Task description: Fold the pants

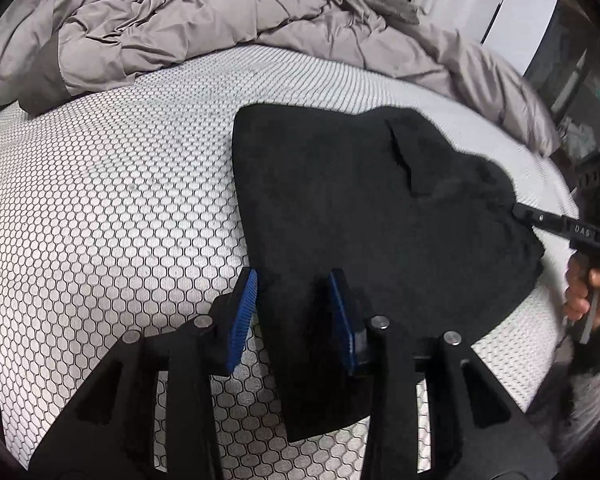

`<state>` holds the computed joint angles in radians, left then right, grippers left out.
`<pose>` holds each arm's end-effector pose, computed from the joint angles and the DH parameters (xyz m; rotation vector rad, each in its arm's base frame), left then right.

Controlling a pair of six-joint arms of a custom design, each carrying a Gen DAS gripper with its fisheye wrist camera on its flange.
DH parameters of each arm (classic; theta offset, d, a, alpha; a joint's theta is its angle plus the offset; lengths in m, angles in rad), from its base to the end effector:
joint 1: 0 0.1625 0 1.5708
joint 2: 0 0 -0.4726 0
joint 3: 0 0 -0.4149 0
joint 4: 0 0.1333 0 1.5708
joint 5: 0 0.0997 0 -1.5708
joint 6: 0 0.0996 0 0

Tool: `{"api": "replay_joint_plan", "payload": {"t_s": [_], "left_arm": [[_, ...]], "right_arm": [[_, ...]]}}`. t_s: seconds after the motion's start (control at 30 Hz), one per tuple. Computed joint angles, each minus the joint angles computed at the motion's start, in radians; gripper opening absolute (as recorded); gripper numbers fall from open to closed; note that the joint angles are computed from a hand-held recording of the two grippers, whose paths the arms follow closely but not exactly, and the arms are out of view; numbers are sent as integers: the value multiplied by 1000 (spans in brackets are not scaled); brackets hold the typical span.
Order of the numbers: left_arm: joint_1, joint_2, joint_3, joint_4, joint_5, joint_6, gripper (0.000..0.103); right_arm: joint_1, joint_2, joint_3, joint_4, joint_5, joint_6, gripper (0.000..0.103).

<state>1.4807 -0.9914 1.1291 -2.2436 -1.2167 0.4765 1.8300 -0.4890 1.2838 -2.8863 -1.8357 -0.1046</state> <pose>0.0949 -0.8150 0.4715 0.6114 2.5615 -0.6172 0.3195 -0.7865 0.0546 0.4116 -2.7907 0.7778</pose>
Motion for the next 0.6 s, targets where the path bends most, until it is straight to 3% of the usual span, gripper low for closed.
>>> {"api": "replay_joint_plan", "payload": {"t_s": [0.1,0.23,0.3,0.37,0.4,0.47,0.57,0.6], "left_arm": [[-2,-3,7,-8,-3,-9,32],[1,-2,3,-1,-11,-12,32],[4,-5,6,1,-14,-11,33],[3,-8,12,-3,-11,-4,33],[2,-7,11,-5,-6,-3,33],[-5,-15,24,-25,9,-9,33],[-15,-49,76,-89,-22,10,33],[-19,-60,97,-112,-33,20,33]], "right_arm": [[10,6,-6,-3,-24,-7,13],[18,-44,57,-32,52,-28,5],[26,-58,88,-45,10,-40,5],[30,-43,81,-26,-94,-52,6],[22,-42,79,-1,-105,-31,7],[6,-45,80,6,-56,4,8],[13,-74,115,-38,-13,-22,21],[15,-82,126,-50,0,-29,32]]}}
